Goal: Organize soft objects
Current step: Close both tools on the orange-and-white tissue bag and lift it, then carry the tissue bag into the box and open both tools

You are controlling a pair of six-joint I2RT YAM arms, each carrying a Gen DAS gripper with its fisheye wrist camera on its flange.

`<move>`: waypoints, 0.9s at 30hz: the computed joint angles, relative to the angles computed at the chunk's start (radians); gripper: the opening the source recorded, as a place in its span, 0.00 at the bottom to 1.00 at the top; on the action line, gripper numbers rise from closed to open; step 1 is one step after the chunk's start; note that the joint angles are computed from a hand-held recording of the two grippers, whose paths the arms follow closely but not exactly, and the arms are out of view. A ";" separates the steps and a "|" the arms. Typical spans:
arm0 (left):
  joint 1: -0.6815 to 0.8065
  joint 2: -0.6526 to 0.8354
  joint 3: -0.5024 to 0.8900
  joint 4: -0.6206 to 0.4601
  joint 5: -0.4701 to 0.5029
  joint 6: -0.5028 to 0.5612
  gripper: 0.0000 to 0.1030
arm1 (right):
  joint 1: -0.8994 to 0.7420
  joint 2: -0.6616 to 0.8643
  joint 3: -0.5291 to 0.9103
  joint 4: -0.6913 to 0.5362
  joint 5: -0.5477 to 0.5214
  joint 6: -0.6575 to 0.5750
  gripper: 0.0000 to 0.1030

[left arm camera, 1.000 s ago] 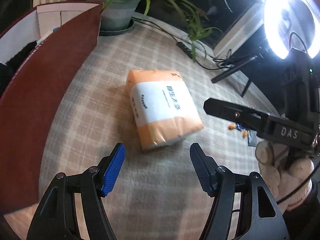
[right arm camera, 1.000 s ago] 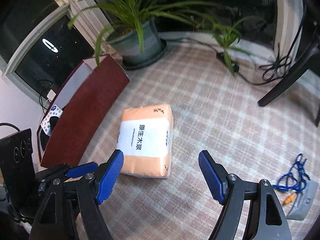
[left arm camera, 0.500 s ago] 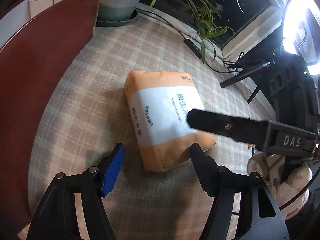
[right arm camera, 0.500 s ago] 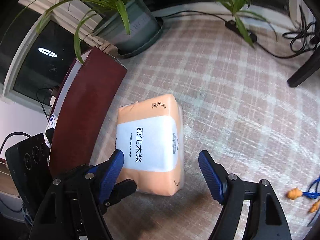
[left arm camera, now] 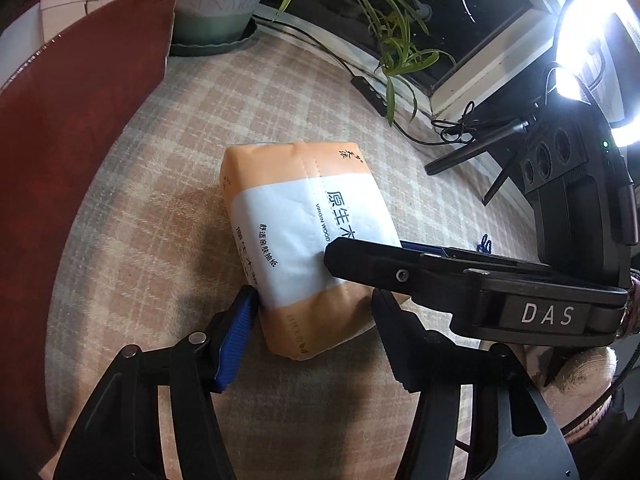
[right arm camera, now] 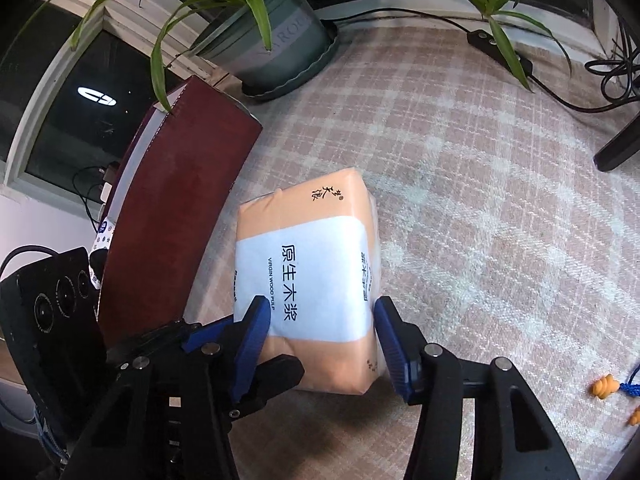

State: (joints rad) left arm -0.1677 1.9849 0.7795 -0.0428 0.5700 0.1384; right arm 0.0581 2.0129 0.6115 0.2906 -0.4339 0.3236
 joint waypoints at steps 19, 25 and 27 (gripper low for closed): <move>0.139 -0.389 -0.106 -0.176 0.066 0.144 0.57 | 0.146 -0.469 -0.094 -0.175 0.124 0.079 0.47; 0.264 -0.444 -0.072 -0.287 0.117 0.241 0.57 | 0.267 -0.508 -0.029 -0.221 0.194 0.120 0.47; 0.309 -0.440 -0.049 -0.316 0.134 0.262 0.57 | 0.301 -0.495 0.004 -0.230 0.211 0.128 0.47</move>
